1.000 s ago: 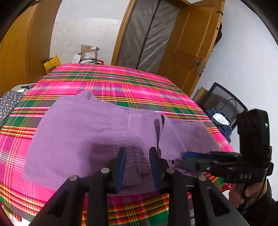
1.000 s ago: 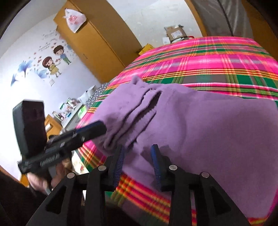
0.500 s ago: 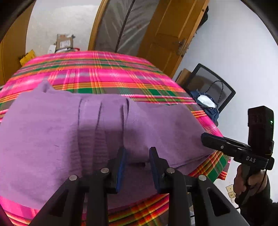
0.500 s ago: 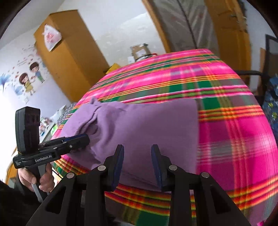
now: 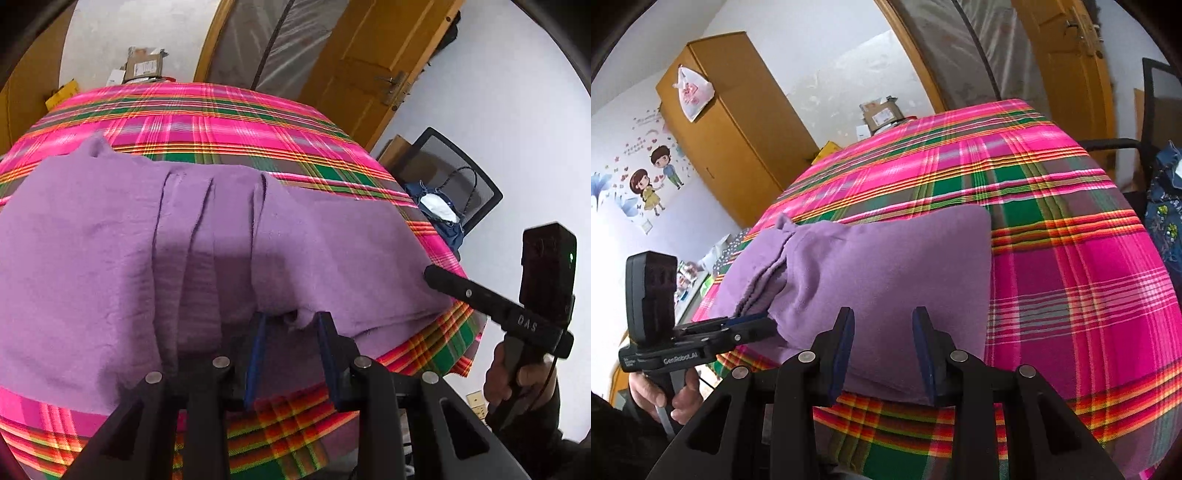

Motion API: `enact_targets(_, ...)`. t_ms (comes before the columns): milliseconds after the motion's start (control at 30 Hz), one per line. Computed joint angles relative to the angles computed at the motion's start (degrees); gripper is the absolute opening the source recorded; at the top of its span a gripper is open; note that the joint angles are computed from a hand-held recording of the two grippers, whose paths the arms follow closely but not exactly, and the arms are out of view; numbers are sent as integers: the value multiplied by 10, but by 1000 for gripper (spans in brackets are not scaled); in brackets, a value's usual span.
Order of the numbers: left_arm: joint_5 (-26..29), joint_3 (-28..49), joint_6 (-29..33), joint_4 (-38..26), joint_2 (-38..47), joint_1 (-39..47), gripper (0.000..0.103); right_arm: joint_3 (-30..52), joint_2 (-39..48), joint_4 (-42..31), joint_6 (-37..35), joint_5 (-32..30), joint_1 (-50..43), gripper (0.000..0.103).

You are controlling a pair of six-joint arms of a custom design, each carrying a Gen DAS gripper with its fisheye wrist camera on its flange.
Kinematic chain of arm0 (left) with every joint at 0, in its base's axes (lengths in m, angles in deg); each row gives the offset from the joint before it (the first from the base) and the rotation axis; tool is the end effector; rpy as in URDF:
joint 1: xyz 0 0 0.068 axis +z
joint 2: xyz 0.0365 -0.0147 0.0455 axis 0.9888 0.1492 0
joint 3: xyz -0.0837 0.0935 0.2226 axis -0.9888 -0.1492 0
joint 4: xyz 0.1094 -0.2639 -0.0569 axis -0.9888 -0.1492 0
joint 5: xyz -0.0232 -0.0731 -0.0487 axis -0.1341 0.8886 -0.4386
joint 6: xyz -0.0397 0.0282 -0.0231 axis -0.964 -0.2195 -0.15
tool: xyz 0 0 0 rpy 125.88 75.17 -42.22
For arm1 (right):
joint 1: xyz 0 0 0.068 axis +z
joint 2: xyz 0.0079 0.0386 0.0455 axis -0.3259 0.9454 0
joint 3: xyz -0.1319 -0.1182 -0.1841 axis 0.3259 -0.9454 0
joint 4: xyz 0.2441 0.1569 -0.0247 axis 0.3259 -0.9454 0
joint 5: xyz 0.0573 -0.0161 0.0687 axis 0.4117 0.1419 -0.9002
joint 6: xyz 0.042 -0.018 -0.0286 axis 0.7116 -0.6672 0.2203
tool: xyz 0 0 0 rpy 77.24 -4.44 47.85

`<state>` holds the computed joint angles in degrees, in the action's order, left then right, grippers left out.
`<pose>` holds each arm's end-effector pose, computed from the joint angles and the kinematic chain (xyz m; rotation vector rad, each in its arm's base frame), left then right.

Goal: Fold clothes

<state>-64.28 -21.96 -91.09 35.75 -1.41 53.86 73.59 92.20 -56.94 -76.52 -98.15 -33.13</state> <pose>0.1909 -0.1107 0.1015 0.3972 2.4610 -0.6703 0.1678 -0.0193 0.0927 -0.1022 2.2892 0.6482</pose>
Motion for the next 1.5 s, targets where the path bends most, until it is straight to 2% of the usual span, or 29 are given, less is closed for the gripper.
enact_targets(33, 5, 2, -2, 6, 6, 2, 21, 1, 3, 2, -1, -1, -2, 34)
enact_targets(67, 7, 2, -6, 13, 9, 1, 10, 1, 5, 2, -2, -3, -4, 34)
enact_targets(100, 9, 2, -10, 20, 11, 1, 5, 1, 3, 1, -2, -4, -8, 34)
enact_targets(133, 10, 1, -13, 26, 12, 0, 5, 0, 1, -2, -2, -6, -12, 34)
enact_targets(267, -14, -22, -16, 1, -76, -7, 4, -3, -20, -23, -10, -15, -35, 34)
enact_targets(367, -24, -37, 5, -19, -128, -6, 4, -1, -17, -27, -17, -21, -52, 34)
enact_targets(500, -6, -18, 18, -21, -29, 9, 5, -1, -3, -17, -15, -19, -57, 34)
enact_targets(533, -5, -23, 17, -23, -33, 9, 5, 0, -2, -17, -16, -19, -57, 34)
enact_targets(633, -21, -38, 25, -74, -109, 6, 5, -3, -12, -26, -24, -20, -65, 34)
enact_targets(800, -7, -58, 30, -149, -253, 25, 5, -16, -38, -18, -18, -17, -75, 34)
enact_targets(900, -22, -34, 28, -109, -212, 5, 5, -20, -45, -13, -15, -13, -59, 34)
enact_targets(1033, -38, 7, 31, -14, -67, -22, 6, -25, -63, -21, -18, 42, 0, 33)
enact_targets(1067, -43, 20, 31, -1, -26, -26, 6, -24, -56, -22, -22, 60, 12, 33)
enact_targets(1167, -44, 12, 35, 18, 13, -31, 6, -23, -61, -40, -43, 78, 16, 31)
enact_targets(1233, -51, -5, 39, 22, 3, -36, 6, -20, -71, -57, -51, 81, 10, 31)
enact_targets(1333, -37, -20, 40, -1, -30, -29, 6, -10, -59, -44, -42, 98, 21, 31)
enact_targets(1500, -13, -12, 39, -22, -40, -5, 6, 42, 53, 65, -8, 145, 78, 31)
